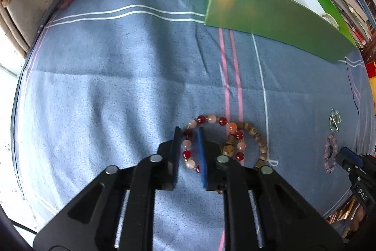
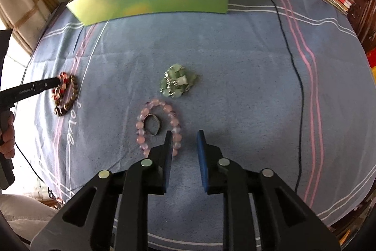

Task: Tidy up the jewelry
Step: 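Grasp the red beaded bracelet with the left tool while the right tool grasps the pink bracelet, then carry both bracelets over the green box and open both tools to drop them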

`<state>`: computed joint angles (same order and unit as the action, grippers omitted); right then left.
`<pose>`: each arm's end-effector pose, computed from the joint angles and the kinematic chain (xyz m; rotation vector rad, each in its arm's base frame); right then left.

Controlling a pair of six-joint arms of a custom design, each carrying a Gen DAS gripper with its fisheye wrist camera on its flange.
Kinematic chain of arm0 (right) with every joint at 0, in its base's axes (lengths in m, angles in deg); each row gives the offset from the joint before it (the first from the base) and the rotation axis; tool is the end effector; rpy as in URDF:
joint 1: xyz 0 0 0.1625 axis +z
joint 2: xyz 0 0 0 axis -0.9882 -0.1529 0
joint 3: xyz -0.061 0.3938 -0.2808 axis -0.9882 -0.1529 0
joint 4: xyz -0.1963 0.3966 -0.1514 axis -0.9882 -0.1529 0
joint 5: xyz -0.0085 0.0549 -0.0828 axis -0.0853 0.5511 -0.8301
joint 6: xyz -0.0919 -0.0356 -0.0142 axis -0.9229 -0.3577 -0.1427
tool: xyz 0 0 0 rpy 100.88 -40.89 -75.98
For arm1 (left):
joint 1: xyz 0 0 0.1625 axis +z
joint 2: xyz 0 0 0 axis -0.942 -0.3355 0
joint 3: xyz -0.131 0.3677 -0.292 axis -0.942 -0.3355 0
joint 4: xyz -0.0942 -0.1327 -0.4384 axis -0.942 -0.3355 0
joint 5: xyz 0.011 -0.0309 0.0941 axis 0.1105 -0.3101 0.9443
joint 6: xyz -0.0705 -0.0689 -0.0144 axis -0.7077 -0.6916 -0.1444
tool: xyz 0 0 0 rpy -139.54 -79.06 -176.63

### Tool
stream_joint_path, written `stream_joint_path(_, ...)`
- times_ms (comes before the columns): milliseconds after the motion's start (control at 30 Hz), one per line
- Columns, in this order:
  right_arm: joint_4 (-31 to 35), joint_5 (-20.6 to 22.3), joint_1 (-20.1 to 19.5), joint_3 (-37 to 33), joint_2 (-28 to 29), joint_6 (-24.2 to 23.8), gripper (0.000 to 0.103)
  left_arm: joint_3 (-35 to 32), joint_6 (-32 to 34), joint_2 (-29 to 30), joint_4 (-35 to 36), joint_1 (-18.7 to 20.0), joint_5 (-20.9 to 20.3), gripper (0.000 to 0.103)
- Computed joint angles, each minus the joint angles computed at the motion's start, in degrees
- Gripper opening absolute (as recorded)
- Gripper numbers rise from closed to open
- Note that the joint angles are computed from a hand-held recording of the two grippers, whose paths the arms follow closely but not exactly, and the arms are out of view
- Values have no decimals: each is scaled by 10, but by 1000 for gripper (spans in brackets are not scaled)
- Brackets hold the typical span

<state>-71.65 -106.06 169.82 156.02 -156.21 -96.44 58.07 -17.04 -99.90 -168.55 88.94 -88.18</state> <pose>0.0753 -0.2922 0.3749 0.3619 -2.5296 0.2025 -0.3809 -0.3174 0.0766 -0.0126 2.3385 -0.3692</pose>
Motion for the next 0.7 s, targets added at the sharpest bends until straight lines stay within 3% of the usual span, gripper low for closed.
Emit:
stream_joint_path(167,-28,-15,16,10,13,-13,21,-11,20,24,-14,-5,0,35)
stream_joint_path(233,-37,-20,21,15,15,-18,21,-13,36,30,-6,-4,8,35)
stream_joint_path(300,-45,-23,23,18,16,-23,20,-15,43,36,-12,-5,13,30)
stream_joint_path(333,-47,-22,23,19,16,-25,19,-15,46,34,-12,-2,17,19)
stream_joint_path(367,-46,-16,21,20,16,-28,10,-14,47,34,-15,-2,17,9)
stream_joint_path(533,-36,6,15,16,3,-35,8,-8,41,21,-29,-1,13,8)
stream_joint_path(700,-28,33,38,-4,-2,-24,8,-4,32,-9,-40,-13,26,8)
